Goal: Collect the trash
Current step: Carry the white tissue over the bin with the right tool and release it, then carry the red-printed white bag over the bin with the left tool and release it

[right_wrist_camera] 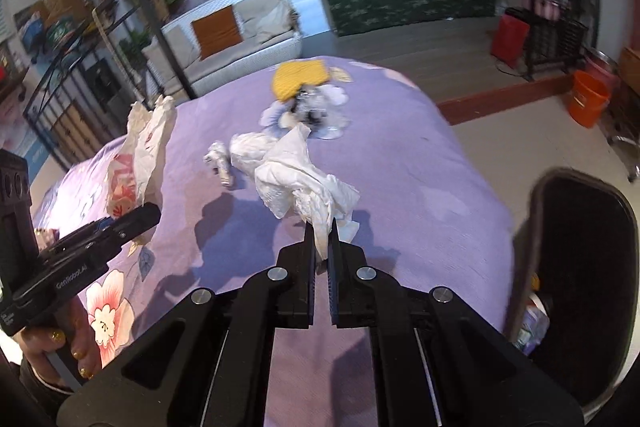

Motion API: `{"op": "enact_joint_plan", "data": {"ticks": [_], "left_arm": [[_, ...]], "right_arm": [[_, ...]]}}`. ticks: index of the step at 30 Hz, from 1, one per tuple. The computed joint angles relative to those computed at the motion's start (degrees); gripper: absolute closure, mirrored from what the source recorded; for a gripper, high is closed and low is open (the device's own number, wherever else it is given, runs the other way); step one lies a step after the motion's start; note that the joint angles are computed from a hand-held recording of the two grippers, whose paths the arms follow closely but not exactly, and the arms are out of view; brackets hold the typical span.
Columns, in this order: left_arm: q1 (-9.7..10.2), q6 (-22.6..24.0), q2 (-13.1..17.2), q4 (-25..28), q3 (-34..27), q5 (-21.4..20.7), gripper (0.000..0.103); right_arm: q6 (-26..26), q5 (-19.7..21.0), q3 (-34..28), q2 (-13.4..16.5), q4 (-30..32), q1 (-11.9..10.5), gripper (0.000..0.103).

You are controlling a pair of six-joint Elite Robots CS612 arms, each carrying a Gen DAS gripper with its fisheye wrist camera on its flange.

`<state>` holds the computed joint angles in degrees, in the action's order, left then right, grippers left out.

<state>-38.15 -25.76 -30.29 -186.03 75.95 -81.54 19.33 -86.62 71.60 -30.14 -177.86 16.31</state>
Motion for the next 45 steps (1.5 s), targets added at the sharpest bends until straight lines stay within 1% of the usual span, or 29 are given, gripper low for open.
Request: {"op": "enact_joint_plan", "data": {"ticks": [3, 8, 11, 15, 17, 19, 23, 25, 26, 27, 28, 30, 32, 38, 42, 45], "left_arm": [[-0.53, 1.8, 0.5, 0.1, -1.0, -2.2, 0.077], [-1.39, 4.8, 1.4, 0.6, -3.1, -6.3, 0.077], [-2.03, 7.4, 2.0, 1.0, -4.5, -8.2, 0.077], [-2.7, 10.4, 2.6, 1.2, -5.8, -10.5, 0.077], [-3.03, 12.0, 3.0, 1.7, -6.4, -11.4, 0.077], [-3.62, 13.0, 3.2, 2.5, -6.8, -12.0, 0.077], [-4.11, 14.9, 3.7, 4.1, -8.1, -13.5, 0.077], [-4.48, 16.1, 3.9, 4.5, -8.6, -13.8, 0.077], [-4.58, 16.8, 4.1, 4.7, -9.0, -14.2, 0.077], [-4.68, 17.2, 4.2, 4.9, -9.1, -14.6, 0.077], [-4.82, 17.6, 4.3, 5.1, -9.3, -14.9, 0.077], [-5.07, 18.4, 4.5, 6.2, -9.8, -15.3, 0.077], [-5.35, 19.4, 4.9, 7.7, -10.6, -15.8, 0.077], [-6.33, 23.9, 6.3, 12.4, -13.8, -17.4, 0.077], [-7.03, 26.0, 7.8, 16.7, -17.2, -18.5, 0.077], [-7.53, 28.1, 8.7, 18.9, -19.2, -19.2, 0.077]], "right_arm": [[3.5, -3.0, 5.2, -1.9, -4.0, -0.7, 0.097], [9.3, -8.9, 12.1, -4.5, -8.1, -2.0, 0.097], [12.6, -12.6, 15.5, -5.8, -8.2, -3.0, 0.097], [16.5, -17.8, 18.3, -6.6, -6.5, -3.9, 0.097], [18.2, -18.4, 19.4, -6.7, -6.3, -4.5, 0.097], [19.3, -18.2, 20.1, -6.6, -5.6, -5.0, 0.097], [21.4, -17.2, 20.8, -6.0, -3.9, -5.8, 0.096], [22.5, -15.9, 20.5, -5.3, -4.2, -6.2, 0.085], [23.0, -15.2, 20.6, -5.1, -4.7, -6.4, 0.062], [23.7, -14.9, 20.7, -4.9, -5.3, -6.5, 0.035], [24.1, -15.8, 20.8, -4.8, -5.9, -6.4, 0.028], [24.0, -18.1, 20.6, -4.7, -6.1, -5.9, 0.027], [23.6, -19.6, 20.9, -5.0, -6.8, -5.6, 0.027], [24.8, -25.1, 23.6, -6.8, -9.5, -5.3, 0.025], [25.8, -28.0, 25.6, -8.0, -10.5, -5.4, 0.021], [27.1, -29.2, 26.7, -8.7, -10.5, -5.6, 0.021]]}}
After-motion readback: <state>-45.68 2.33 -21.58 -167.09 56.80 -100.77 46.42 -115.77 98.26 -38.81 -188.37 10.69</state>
